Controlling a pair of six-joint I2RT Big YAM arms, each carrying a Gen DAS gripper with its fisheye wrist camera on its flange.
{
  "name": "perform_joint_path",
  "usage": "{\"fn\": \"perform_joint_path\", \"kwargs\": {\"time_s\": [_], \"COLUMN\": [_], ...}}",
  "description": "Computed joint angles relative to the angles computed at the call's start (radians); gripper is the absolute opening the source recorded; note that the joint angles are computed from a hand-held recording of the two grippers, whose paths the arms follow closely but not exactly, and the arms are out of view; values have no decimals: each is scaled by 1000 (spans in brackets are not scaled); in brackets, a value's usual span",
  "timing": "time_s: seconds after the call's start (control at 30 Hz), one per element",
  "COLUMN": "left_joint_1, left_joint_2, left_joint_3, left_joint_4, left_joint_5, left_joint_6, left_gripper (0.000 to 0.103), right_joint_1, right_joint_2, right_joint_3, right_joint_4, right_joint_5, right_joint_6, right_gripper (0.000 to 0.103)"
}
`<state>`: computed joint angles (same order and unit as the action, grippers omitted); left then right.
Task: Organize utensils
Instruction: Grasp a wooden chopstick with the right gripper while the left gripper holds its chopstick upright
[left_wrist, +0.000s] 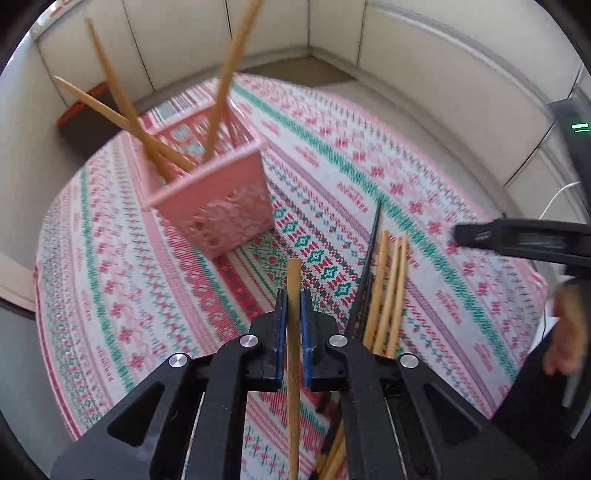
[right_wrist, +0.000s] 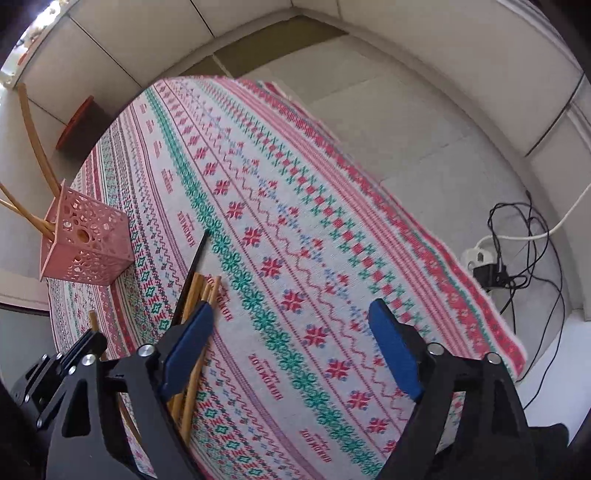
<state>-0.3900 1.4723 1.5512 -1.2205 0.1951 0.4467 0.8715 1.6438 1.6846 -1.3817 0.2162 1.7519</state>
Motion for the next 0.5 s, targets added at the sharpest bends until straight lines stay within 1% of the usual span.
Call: {"fn": "perform_joint_path", "kwargs": {"time_s": [0.03, 0.07, 0.1, 0.13, 0.2, 0.3, 0.33, 0.43, 0.5], "left_joint_1": [16, 29, 41, 57, 69, 91, 101, 127, 134], "left_joint_2": [-22, -44, -67, -87, -122, -146, -155, -165, -168], "left_joint_3": [1, -6, -16, -17, -30, -30, -31, -32, -36], "left_joint_4": [-4, -2, 1, 3, 17, 29, 31, 42, 51], "left_joint_5": [29, 51, 71, 95, 123, 154, 168, 209, 218], "left_joint_6": [3, 4, 4, 7, -4, -15, -15, -12, -15], "left_gripper": [6, 6, 6, 6, 6, 6, 6, 6, 6], "right_joint_1": [-11, -19, -28, -32, -37, -39, -40, -47, -50], "right_joint_2": [6, 14, 25, 35, 53, 83, 95, 121, 135], "right_joint_3": [-1, -2, 3, 9, 22, 67, 83, 113, 133], "right_joint_4": [28, 56, 77, 87, 97, 60, 47, 41, 42], "right_joint_5": [-39, -77, -114, -134, -153, -136, -137, -153, -152], "right_joint_6": [-3, -4, -4, 1, 26, 51, 52, 55, 55], "right_gripper": [64, 58, 48, 41, 37, 32, 32, 32, 32]}}
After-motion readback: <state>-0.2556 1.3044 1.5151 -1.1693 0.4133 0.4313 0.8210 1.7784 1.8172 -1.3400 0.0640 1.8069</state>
